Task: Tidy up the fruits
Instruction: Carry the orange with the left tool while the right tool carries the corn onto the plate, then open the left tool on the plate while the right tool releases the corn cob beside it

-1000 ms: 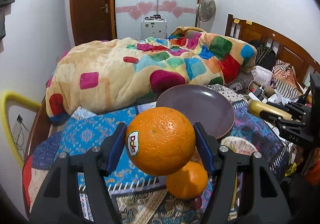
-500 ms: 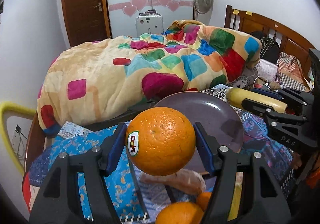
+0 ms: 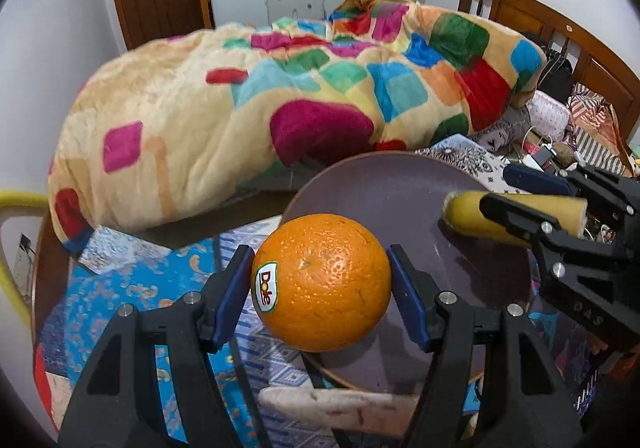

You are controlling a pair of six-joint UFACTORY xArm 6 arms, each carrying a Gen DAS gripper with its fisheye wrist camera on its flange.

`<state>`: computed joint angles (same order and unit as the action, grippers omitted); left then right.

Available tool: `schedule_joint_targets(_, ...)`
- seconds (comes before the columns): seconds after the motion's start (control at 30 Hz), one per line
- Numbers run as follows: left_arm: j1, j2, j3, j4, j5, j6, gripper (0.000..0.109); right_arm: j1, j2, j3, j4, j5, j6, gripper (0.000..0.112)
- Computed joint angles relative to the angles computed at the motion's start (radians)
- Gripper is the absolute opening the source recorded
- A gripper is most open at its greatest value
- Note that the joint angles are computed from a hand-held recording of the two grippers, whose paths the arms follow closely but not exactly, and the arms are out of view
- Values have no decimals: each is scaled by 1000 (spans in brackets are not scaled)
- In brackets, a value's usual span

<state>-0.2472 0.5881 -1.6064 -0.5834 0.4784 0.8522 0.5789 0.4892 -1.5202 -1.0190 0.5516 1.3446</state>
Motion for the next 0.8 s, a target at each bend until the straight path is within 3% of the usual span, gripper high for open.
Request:
schedule_joint_targets(0.13,-1,13,-24,23,25,-9,67,-14,6,25,102,-31,-65,30)
schedule_joint_targets(0.4,-15,29,-40,123,25,-63,68,-13,21,-9,171,-25,-141,27)
schedule_joint_targets(0.53,-14,13,-23,129,30,-74,68,-1,10,-6,126,-6,-109,27)
schedule_joint_targets(0.67,-14,-25,30,66,2,-38,69,8,-18,23,112,-12,-81,34)
schedule_joint_targets(0.8,-25,-100,124,-62,-90,87,85,29,-52,51,63,18,-25,38)
